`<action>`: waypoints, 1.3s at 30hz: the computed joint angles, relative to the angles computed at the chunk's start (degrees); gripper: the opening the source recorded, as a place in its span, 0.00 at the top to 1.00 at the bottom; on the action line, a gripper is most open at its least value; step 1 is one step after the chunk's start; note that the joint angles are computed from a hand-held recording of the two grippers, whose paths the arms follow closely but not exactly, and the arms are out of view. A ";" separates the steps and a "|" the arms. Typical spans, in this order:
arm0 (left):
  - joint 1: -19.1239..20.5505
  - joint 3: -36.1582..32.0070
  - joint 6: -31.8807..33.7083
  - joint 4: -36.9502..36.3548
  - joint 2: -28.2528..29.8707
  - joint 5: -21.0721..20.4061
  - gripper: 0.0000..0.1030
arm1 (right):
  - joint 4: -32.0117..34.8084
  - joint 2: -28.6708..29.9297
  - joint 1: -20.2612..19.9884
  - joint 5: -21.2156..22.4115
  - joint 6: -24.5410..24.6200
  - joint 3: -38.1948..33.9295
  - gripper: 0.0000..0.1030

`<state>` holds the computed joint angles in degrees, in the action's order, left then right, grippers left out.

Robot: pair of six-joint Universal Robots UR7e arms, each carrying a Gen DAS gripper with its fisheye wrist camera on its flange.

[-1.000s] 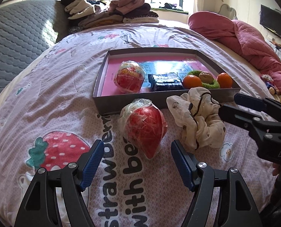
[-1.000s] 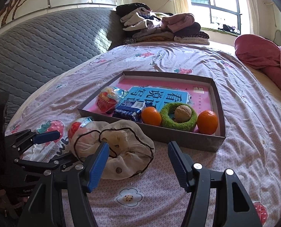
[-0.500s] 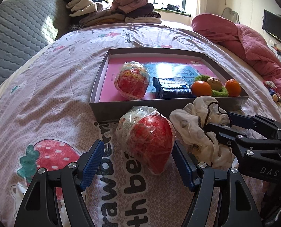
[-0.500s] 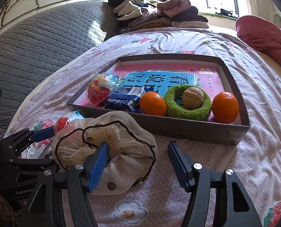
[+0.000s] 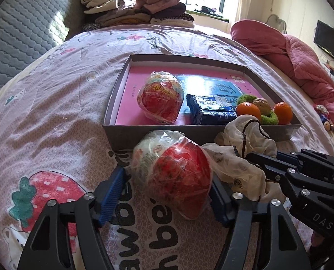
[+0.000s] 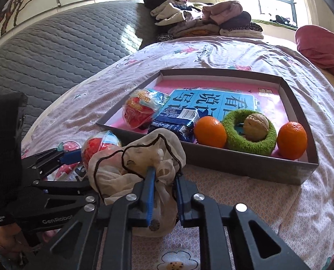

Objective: Organize objects
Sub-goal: 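Close the left tool on the red wrapped ball while the right tool grasps the white scrunchie, then lift the red ball and scrunchie and carry both over the tray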

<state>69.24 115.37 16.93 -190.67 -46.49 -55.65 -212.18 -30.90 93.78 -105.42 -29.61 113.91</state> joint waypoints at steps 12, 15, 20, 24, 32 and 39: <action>-0.50 0.93 0.00 -1.29 -0.96 -0.44 0.40 | -1.04 -0.73 0.38 1.02 -0.34 0.73 0.85; -1.31 1.57 0.49 -2.31 -1.57 0.04 0.40 | -1.85 -1.19 0.52 1.46 -0.34 1.33 0.85; -2.70 2.35 0.79 -3.45 -2.56 0.84 0.40 | -3.63 -2.38 0.76 2.45 -0.22 2.47 0.85; -3.75 3.13 0.94 -3.93 -3.41 1.59 0.40 | -4.82 -3.27 0.87 3.16 0.32 3.35 0.85; -6.19 4.26 1.50 -4.94 -4.31 3.19 0.40 | -7.53 -5.36 1.24 4.57 0.60 5.19 0.85; -8.26 4.79 1.72 -5.94 -4.65 4.22 0.40 | -10.74 -7.20 1.16 5.50 0.65 6.30 0.85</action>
